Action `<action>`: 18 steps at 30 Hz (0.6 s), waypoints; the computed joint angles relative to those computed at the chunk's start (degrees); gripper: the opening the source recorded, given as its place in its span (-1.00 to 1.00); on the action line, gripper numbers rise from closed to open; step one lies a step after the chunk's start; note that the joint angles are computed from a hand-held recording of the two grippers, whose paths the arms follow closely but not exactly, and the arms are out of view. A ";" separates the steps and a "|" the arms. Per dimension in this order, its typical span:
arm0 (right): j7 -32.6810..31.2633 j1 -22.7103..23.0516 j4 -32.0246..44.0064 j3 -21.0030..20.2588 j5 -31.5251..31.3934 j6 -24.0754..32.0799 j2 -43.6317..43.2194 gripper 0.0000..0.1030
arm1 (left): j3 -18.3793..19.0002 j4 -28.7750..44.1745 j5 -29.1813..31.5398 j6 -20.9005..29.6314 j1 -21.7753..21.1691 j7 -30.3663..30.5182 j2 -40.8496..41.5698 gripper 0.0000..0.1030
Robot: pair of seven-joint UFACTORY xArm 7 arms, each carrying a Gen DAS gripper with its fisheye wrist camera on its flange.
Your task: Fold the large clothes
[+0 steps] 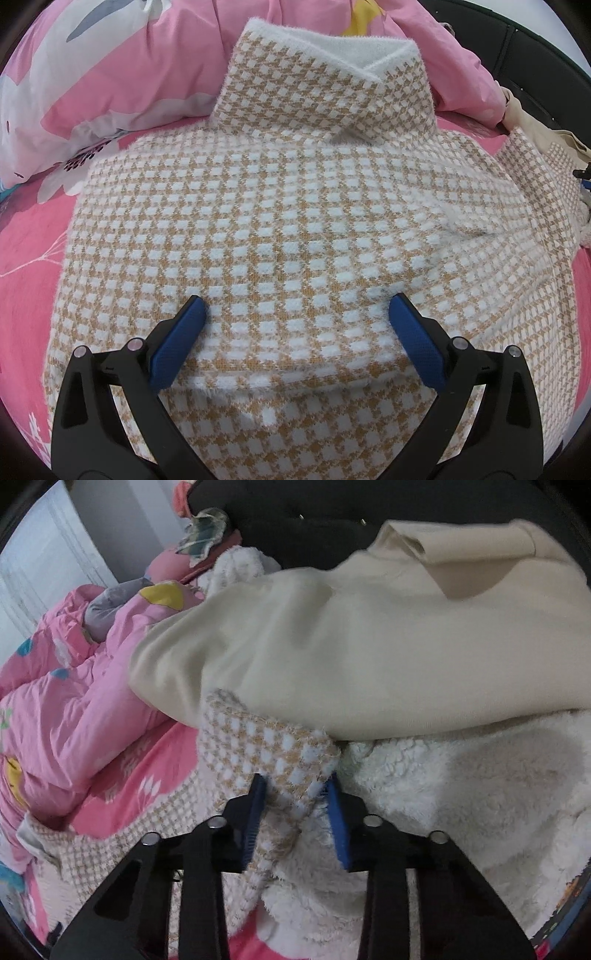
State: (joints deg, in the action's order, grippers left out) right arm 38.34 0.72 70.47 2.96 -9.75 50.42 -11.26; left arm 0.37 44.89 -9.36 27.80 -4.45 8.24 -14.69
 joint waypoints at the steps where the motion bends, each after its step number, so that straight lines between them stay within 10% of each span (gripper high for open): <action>1: 0.59 0.06 -0.05 0.63 -1.49 0.09 -0.59 -0.57 | 0.00 0.05 -0.08 0.02 -0.03 0.02 0.04 0.88; 18: 0.76 6.77 10.44 7.86 -4.08 -2.89 -3.15 -0.71 | -0.48 0.34 5.42 3.69 2.98 -2.78 -3.94 0.87</action>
